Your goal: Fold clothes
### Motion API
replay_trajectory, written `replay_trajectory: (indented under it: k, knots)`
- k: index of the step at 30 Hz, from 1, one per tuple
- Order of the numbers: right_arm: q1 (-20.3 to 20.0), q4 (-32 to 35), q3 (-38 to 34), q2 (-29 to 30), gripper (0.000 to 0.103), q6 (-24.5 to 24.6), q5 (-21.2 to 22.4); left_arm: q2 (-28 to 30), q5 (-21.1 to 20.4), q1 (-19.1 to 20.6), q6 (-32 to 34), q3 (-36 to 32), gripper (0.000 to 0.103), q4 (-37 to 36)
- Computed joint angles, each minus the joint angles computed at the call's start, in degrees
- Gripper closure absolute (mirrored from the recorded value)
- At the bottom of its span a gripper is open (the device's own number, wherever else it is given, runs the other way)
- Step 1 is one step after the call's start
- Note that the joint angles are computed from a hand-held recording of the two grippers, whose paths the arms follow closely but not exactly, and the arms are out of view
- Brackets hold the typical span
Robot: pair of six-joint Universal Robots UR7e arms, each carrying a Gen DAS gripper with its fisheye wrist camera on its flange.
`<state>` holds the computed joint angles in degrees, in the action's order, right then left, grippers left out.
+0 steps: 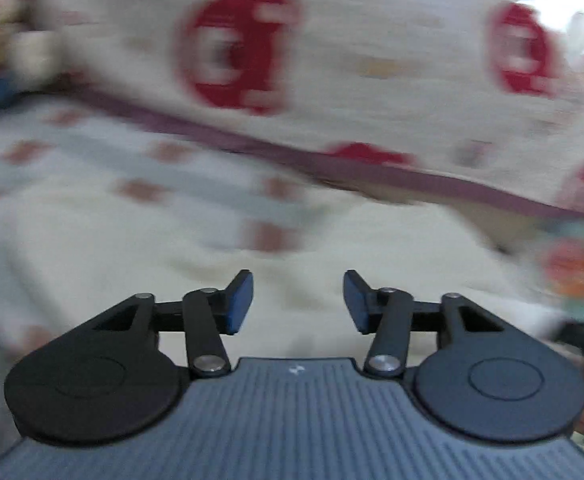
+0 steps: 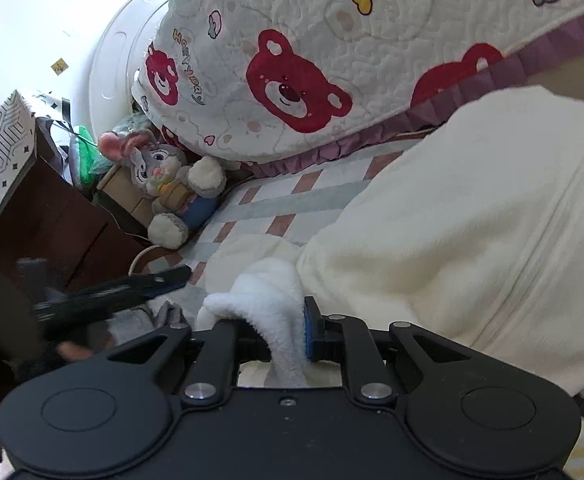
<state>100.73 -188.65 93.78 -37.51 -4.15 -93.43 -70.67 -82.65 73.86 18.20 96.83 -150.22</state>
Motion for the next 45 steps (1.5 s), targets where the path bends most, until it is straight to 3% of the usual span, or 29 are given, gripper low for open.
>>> replay_trajectory:
  k: [4, 6, 10, 14, 17, 18, 20, 21, 22, 25, 28, 31, 34, 35, 39, 45]
  knots:
    - [0.8, 2.3, -1.3, -0.6, 0.087, 2.4, -4.3, 0.0, -5.4, -2.0, 4.2, 0.8, 0.045, 7.8]
    - [0.4, 2.7, -1.3, -1.0, 0.087, 4.8, -4.1, 0.1, -7.4, -3.0, 6.4, 1.0, 0.045, 11.5]
    - [0.0, 4.1, -1.2, -1.6, 0.087, 7.3, -3.1, -0.3, -6.3, -5.2, 7.1, 4.0, 0.044, 14.2]
    - [0.0, 3.6, -0.1, -2.5, 0.087, 8.3, -2.5, 1.0, -7.1, -6.0, 1.3, 3.9, 0.042, 17.7]
    - [-1.3, 2.0, 1.3, -3.1, 0.087, 10.5, 2.8, 2.5, -3.4, -7.1, 0.2, 6.2, 0.039, 14.0]
    - [-1.7, 1.5, 1.7, -3.2, 0.087, 11.4, 4.7, 2.8, -0.3, -7.9, -2.0, 7.5, 0.042, 12.3]
    - [-2.2, 0.4, 2.2, -3.2, 0.087, 10.9, 7.6, 3.1, 2.5, -8.5, -4.3, 9.6, 0.067, 9.9]
    - [-2.1, 0.2, 2.3, -3.2, 0.087, 9.8, 7.5, 3.0, 3.0, -8.7, -3.3, 10.8, 0.089, 7.6]
    - [-2.0, 0.0, 2.4, -3.2, 0.087, 8.4, 7.0, 2.8, 4.3, -9.1, -1.9, 11.9, 0.095, 4.8]
    - [-2.8, -3.1, 4.9, -4.6, 0.083, 7.9, 7.3, 2.3, 8.5, -10.7, 3.2, 14.8, 0.096, -5.3]
    - [-4.2, -9.9, 8.7, -6.7, 0.067, 9.8, 7.5, 2.1, 8.5, -10.1, 3.8, 14.0, 0.096, -10.2]
    - [-4.3, -13.1, 11.8, -9.0, 0.065, 9.5, -1.7, 3.3, 6.8, -8.5, 0.9, 9.7, 0.096, -8.8]
    - [-3.0, -13.6, 12.7, -8.8, 0.062, 7.9, -17.2, 6.5, 6.2, -7.0, -0.3, 3.7, 0.097, -6.7]
    - [-3.3, -14.5, 13.1, -8.6, 0.062, 8.5, -19.5, 7.8, 6.6, -6.6, 0.0, 2.0, 0.097, -7.5]
    - [-6.2, -18.5, 15.5, -8.5, 0.062, 15.9, -17.4, 11.1, 9.4, -5.2, -1.0, -1.3, 0.097, -12.5]
    - [-7.6, -19.2, 15.1, -8.0, 0.060, 17.5, -15.9, 11.4, 10.7, -2.8, -3.9, -2.1, 0.097, -12.0]
